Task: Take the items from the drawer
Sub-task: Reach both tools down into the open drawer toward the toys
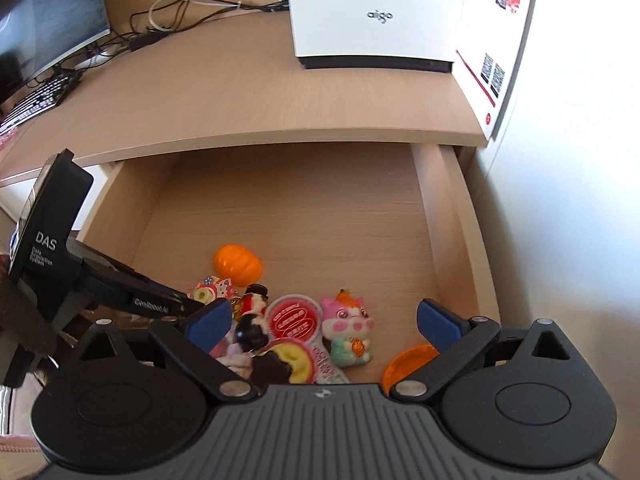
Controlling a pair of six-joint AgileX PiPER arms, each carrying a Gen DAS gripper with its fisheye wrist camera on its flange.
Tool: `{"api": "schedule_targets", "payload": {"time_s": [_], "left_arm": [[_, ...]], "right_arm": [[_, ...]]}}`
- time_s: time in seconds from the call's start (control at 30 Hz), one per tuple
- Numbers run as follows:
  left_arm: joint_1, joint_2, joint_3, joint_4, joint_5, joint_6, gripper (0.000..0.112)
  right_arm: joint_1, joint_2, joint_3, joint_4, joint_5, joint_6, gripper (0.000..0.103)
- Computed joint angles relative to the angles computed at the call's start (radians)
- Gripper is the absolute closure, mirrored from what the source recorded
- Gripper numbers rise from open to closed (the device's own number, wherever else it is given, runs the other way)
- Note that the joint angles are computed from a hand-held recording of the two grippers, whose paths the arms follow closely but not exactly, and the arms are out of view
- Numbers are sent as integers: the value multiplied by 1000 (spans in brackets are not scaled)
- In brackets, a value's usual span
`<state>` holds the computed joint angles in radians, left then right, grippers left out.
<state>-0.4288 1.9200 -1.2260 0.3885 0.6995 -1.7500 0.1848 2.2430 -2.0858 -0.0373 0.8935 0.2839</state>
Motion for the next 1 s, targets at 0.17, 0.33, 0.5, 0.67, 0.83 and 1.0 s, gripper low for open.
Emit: {"api": "schedule_targets", "payload": {"time_s": [0.17, 0.33, 0.5, 0.67, 0.83, 1.0], "left_arm": [[34, 39, -29, 65, -22, -48, 84], [56, 88, -81, 112, -46, -52, 82], [82, 132, -140, 110, -58, -36, 75], [118, 96, -43, 116, -209, -79, 84], [126, 53, 33, 136, -266, -139, 104], [62, -52, 111, 264, -221, -263, 104]], "right_arm": [[8, 46, -75, -52, 29, 41, 4], [9, 76, -121, -88, 57, 64, 4], [-6, 73, -100, -84, 42, 67, 4], [-8, 59, -72, -107, 14, 92, 4], [-10, 60, -67, -126, 7, 98, 4], [-19, 95, -121, -113, 29, 106, 4]]}}
